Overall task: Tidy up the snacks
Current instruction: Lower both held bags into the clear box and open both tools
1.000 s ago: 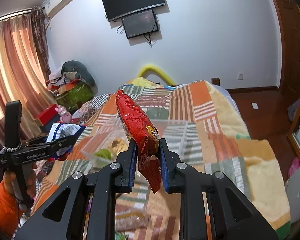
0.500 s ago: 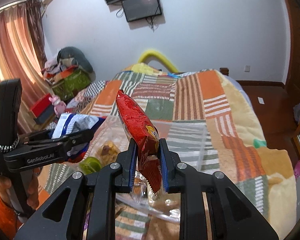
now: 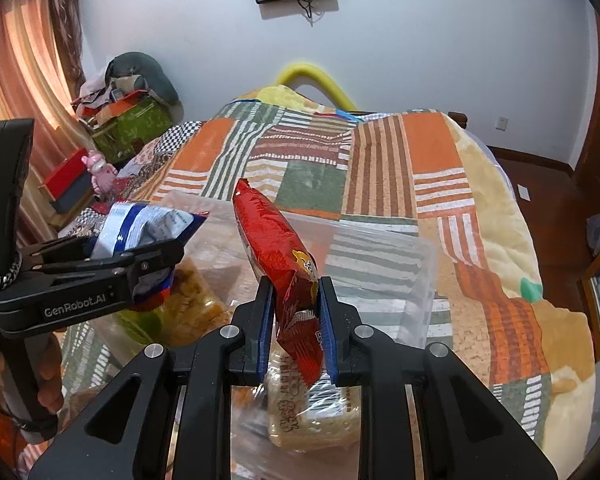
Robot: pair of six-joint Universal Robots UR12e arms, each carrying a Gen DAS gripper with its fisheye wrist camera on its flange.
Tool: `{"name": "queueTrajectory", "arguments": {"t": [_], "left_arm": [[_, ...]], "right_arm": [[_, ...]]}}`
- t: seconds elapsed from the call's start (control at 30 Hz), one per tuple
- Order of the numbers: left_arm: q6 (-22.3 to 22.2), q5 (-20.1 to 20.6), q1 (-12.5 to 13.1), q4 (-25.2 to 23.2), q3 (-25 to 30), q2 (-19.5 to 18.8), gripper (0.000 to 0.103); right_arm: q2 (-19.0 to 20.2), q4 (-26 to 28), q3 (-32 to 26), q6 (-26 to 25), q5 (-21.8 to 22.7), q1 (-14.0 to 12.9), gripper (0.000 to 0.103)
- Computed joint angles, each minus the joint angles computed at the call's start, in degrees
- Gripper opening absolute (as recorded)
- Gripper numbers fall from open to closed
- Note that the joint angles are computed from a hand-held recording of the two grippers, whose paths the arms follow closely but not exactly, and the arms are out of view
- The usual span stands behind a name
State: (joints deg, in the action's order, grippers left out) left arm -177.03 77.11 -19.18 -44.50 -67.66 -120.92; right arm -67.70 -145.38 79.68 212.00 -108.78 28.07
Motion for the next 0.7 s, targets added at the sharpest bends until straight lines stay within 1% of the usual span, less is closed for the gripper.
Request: {"name": "queueTrajectory", "arguments": {"t": [0.13, 0.2, 0.27, 0.33, 0.4, 0.47, 0.53, 0.7], "left_arm": [[0.1, -0.6, 0.2, -0.4, -0.5, 0.5, 0.066], [0.4, -1.3, 0.4, -0.6, -0.9, 1.0, 0.067], [0.9, -1.9, 0.6, -0.1, -1.6, 1.8, 0.067], [1.5, -2.6, 0.9, 0.6, -2.7, 2.9, 0.068], [2.4, -4.2, 1.4, 1.1, -4.4, 4.6, 0.069], [3.9, -5.0, 1.8, 2.1, -6.5, 6.6, 0.071], [5.0, -5.5, 2.2, 3.0, -8.3, 8.3, 0.072], [7.9, -5.6, 3.4, 5.8, -13.8, 13.0, 0.074]], "right_arm": [[-0.1, 2.4, -0.6, 1.4, -2.5, 0.4, 0.024], [-0.4, 3.5, -0.6, 2.1, -2.7, 0.5, 0.029], [-0.9, 3.6, -0.4, 2.3, -3.0, 0.7, 0.039], [-1.5, 3.5, 0.0, 2.2, -4.5, 1.3, 0.043], [-2.4, 2.7, 0.7, 1.8, -5.5, 1.9, 0.043], [-3.4, 1.2, 1.9, 1.8, -5.4, 2.1, 0.050], [-4.6, 0.2, 3.1, 2.0, -6.2, 2.7, 0.053], [-6.7, -1.1, 4.9, 1.8, -8.5, 4.7, 0.053]]}}
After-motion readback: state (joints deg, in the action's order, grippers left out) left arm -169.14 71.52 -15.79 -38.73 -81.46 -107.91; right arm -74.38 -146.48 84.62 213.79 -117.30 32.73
